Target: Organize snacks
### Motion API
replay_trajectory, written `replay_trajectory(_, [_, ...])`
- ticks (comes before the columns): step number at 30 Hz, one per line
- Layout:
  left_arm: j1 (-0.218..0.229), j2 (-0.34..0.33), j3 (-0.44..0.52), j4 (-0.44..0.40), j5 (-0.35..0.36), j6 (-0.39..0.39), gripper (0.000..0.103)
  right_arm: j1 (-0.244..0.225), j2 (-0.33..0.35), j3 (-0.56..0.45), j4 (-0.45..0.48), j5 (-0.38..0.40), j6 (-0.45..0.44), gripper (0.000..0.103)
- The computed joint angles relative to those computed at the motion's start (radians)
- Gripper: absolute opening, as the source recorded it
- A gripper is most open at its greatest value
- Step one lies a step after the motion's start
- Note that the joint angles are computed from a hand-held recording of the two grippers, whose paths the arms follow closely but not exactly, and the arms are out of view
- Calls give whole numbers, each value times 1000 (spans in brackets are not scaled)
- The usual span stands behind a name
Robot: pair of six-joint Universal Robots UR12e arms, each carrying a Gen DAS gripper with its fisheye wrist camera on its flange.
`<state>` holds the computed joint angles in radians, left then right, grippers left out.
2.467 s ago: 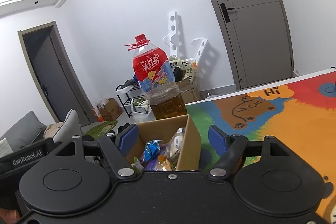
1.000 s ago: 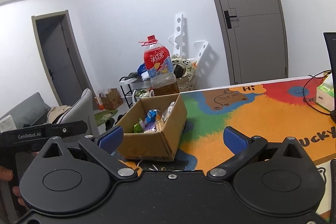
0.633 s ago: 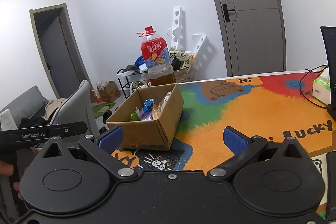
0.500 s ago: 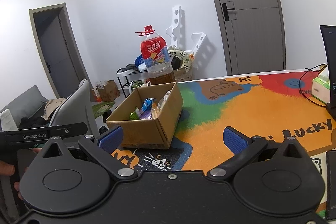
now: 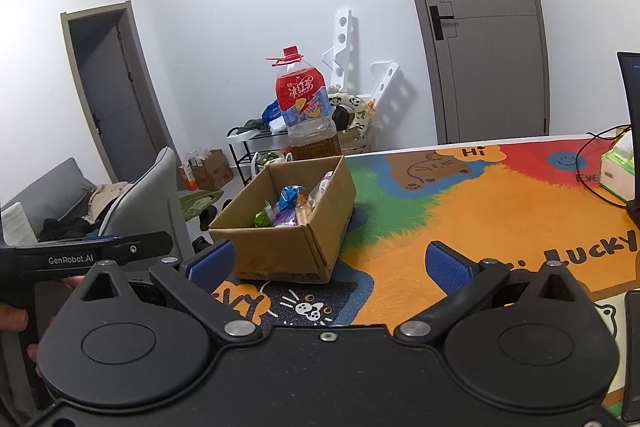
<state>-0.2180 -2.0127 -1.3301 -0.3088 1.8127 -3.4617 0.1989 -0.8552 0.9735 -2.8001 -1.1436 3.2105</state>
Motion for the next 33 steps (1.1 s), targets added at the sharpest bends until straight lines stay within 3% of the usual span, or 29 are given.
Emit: replay_trajectory(33, [-5,3,-4,4,6,14,103,-3,2,-4,-2,4,0,103])
